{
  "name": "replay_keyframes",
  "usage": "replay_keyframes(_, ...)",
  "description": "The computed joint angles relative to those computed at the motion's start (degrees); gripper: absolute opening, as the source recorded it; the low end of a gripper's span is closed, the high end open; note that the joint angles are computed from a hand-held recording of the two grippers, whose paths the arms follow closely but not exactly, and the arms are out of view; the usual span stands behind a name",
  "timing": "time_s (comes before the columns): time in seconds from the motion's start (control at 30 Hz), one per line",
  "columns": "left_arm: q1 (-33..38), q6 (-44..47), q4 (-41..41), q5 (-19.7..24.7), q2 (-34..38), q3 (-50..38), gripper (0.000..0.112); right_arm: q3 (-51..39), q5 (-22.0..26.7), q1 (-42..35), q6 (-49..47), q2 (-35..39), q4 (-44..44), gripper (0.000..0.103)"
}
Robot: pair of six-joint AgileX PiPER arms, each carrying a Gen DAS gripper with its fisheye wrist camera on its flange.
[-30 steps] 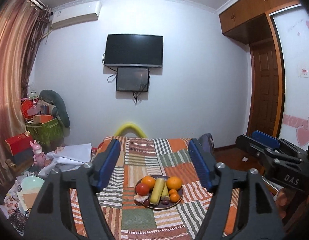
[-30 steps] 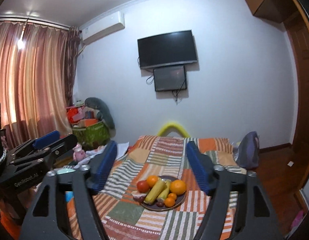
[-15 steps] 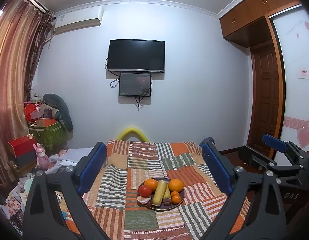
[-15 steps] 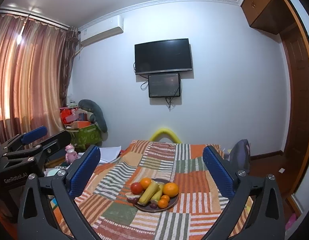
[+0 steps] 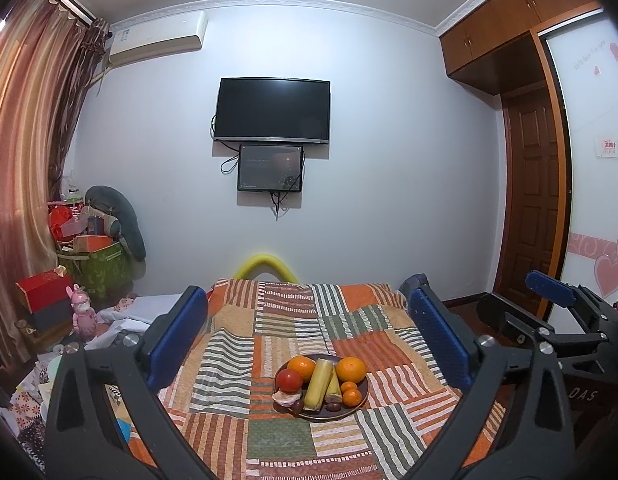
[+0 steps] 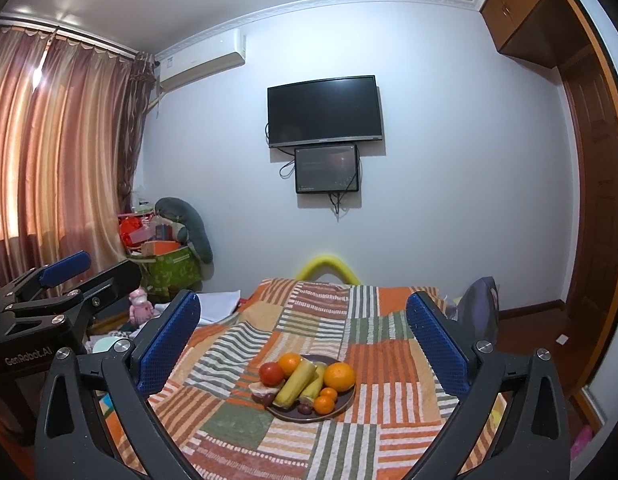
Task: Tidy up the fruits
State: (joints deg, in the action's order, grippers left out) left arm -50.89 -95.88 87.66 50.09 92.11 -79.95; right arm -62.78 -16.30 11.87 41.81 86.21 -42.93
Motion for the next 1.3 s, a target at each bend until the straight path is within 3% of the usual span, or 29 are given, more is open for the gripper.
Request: replay_keyframes(1.3,1.36,1.19,-1.62,-3.78,-0.02,-0.25,0.103,-0.2,-0.04,-1.73,7.45,-1.15,-6.0,0.103)
